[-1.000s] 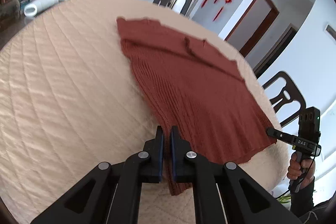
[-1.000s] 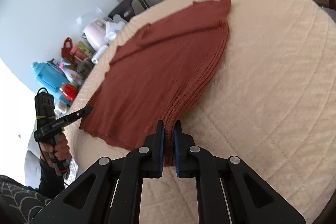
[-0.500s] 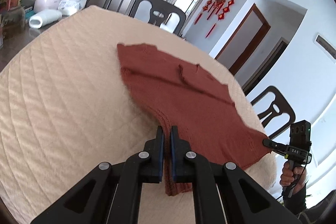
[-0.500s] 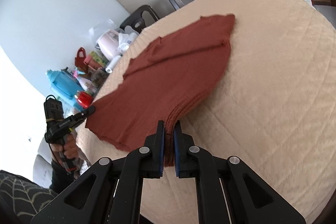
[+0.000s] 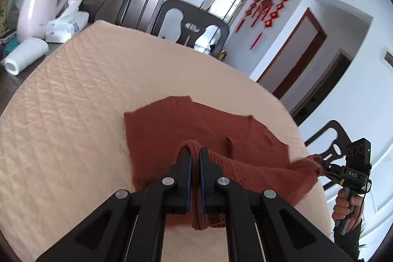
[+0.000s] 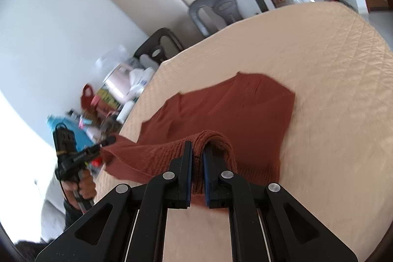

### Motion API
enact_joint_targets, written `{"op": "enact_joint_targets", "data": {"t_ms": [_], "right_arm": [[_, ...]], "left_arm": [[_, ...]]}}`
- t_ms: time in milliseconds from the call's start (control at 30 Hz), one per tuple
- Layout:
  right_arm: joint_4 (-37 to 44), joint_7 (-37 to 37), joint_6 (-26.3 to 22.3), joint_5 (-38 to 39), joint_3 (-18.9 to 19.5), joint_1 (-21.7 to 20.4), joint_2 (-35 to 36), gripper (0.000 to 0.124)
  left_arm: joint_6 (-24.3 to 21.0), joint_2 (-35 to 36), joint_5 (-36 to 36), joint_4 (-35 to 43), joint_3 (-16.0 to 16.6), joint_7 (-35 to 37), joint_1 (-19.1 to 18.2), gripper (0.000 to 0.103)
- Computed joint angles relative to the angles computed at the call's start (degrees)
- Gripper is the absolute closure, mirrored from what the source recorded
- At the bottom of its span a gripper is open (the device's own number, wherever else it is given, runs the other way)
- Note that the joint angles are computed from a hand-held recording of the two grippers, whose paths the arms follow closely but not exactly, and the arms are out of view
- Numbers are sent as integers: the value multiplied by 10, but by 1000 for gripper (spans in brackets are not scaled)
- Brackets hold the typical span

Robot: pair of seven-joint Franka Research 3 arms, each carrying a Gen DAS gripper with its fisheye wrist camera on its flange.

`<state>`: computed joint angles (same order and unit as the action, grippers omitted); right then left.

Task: Fold small clothes
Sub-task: 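Lift the hem with both grippers and fold it toward the collar, then open both grippers to release the folded hem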

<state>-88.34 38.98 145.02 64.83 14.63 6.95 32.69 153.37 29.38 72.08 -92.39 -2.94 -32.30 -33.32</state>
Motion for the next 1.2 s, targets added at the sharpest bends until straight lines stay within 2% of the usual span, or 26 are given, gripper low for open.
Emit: {"op": "enact_joint_targets", "data": {"t_ms": [133,200,267,333,433,533,600,667,700,833,867,900,933,967,1067,1133,1200], "right_arm": [[122,115,-13,-73,-23,22,91,117],[173,178,-25,-112,-31,28,132,116],[209,225,-43,-146,-35,30,163,115],[211,231,-50,-156,-18,18,167,114],[196,209,-59,-154,6,-1,158,110],[225,199,-94,-165,12,-3,172,109],[259,207,-121,-174,11,-1,192,109],[294,211,-129,-170,18,-1,215,109],[311,218,-132,-165,21,-2,227,108],[409,286,-130,-167,22,10,288,99],[430,300,-130,-172,22,13,299,90],[431,303,-120,-176,22,15,299,87],[423,298,-105,-180,22,17,293,85],[409,286,-89,-184,22,18,283,85],[378,269,-60,-200,17,23,261,85],[366,270,-38,-224,1,36,252,85],[373,293,-36,-265,-23,53,254,85]], "left_arm": [[19,45,-88,35,-7,64,37,96],[54,64,-127,38,-6,79,52,96],[69,71,-148,35,4,75,47,95],[88,64,-136,25,31,52,24,95],[139,53,-100,12,60,12,-1,93],[172,64,-103,28,54,43,3,81],[179,83,-139,52,39,95,17,80],[186,93,-152,66,63,85,4,80],[191,96,-150,70,88,63,-10,80],[170,88,-163,58,133,-11,-27,79],[142,80,-173,52,124,-4,-23,78],[115,72,-177,48,116,6,-20,78],[108,65,-164,42,116,1,-21,77],[102,59,-152,37,113,1,-21,73],[44,41,-142,30,83,35,-12,66],[32,37,-146,29,59,67,6,63],[10,46,-177,44,30,121,27,61]]}}
